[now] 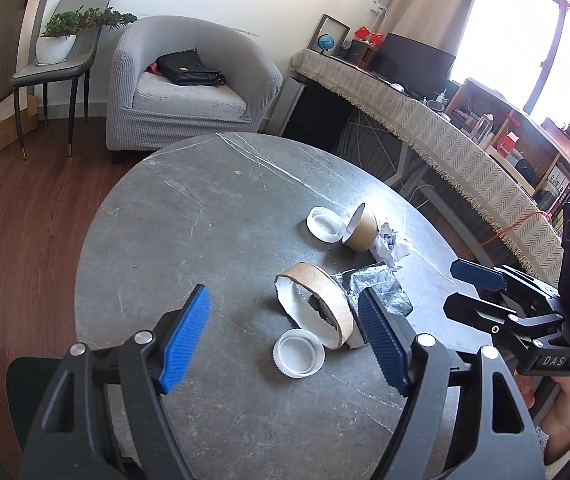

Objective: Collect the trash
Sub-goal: 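Close the left tool on the brown tape roll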

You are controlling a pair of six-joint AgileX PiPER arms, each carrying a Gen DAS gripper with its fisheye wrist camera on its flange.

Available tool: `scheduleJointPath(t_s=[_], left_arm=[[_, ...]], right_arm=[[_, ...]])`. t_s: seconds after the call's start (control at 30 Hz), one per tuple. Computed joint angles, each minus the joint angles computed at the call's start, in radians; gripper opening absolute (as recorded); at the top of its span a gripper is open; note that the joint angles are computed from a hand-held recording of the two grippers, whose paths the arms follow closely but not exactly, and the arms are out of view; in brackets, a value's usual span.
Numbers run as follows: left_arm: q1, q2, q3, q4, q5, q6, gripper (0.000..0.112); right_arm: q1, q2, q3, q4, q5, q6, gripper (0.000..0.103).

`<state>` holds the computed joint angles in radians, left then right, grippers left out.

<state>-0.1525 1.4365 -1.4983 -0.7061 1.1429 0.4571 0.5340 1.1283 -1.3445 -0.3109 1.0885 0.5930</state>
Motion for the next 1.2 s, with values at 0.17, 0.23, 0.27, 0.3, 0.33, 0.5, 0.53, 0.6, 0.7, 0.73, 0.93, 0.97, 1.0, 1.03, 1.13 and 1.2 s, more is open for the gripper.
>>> scheduleJointPath(t_s=[0.17,0.23,0.27,0.3,0.33,0.5,0.53,0.6,0.7,0.73,0.93,0.97,1.0,1.03,1.13,1.2], left_arm=[[-0.063,0.020,-0.012,0.028,-0.023,-0.062,0.073],[-0.094,0.031,-0.020,0.060,-0.037,-0.097,0.063],[-0.104,0.037,-0.022,0.068,-0.041,-0.107,0.060],[-0.110,0.044,-0.025,0.069,-0.041,-0.116,0.057],[-0.110,0.052,-0.029,0.058,-0.037,-0.121,0.053],[-0.079,0.083,-0.035,-0.045,-0.003,-0.112,0.039],[-0.074,0.089,-0.037,-0.059,0.003,-0.112,0.037],[-0.070,0.098,-0.037,-0.077,0.009,-0.119,0.031],[-0.066,0.103,-0.041,-0.083,0.016,-0.134,0.025],[-0.063,0.106,-0.045,-0.091,0.021,-0.132,0.018],[-0.073,0.090,-0.048,-0.091,0.019,-0.124,0.007],[-0.071,0.088,-0.049,-0.099,0.022,-0.117,0.007],[-0.070,0.085,-0.049,-0.104,0.023,-0.115,0.006],[-0.068,0.083,-0.050,-0.108,0.023,-0.114,0.006],[-0.055,0.078,-0.054,-0.125,0.030,-0.109,0.006],[-0.042,0.071,-0.055,-0.140,0.036,-0.100,0.005]], right_arm=[[-0.035,-0.033,0.027,0.026,0.005,-0.028,0.072],[-0.049,-0.042,0.036,0.037,0.003,-0.039,0.072],[-0.055,-0.047,0.040,0.042,0.000,-0.045,0.072],[-0.064,-0.051,0.045,0.052,-0.003,-0.055,0.072],[-0.063,-0.056,0.050,0.054,-0.003,-0.054,0.072],[-0.120,-0.062,0.077,0.136,-0.030,-0.124,0.072],[-0.123,-0.058,0.078,0.147,-0.034,-0.136,0.072],[-0.137,-0.050,0.081,0.185,-0.040,-0.171,0.072],[-0.139,-0.038,0.083,0.216,-0.051,-0.196,0.072],[-0.136,-0.031,0.085,0.221,-0.052,-0.195,0.072],[-0.077,0.030,0.069,0.198,-0.055,-0.145,0.078],[-0.062,0.039,0.064,0.185,-0.055,-0.130,0.081],[-0.046,0.050,0.058,0.168,-0.053,-0.112,0.082],[-0.030,0.059,0.053,0.151,-0.049,-0.093,0.084],[-0.002,0.090,0.039,0.119,-0.037,-0.052,0.086],[0.018,0.109,0.028,0.086,-0.020,-0.017,0.087]])
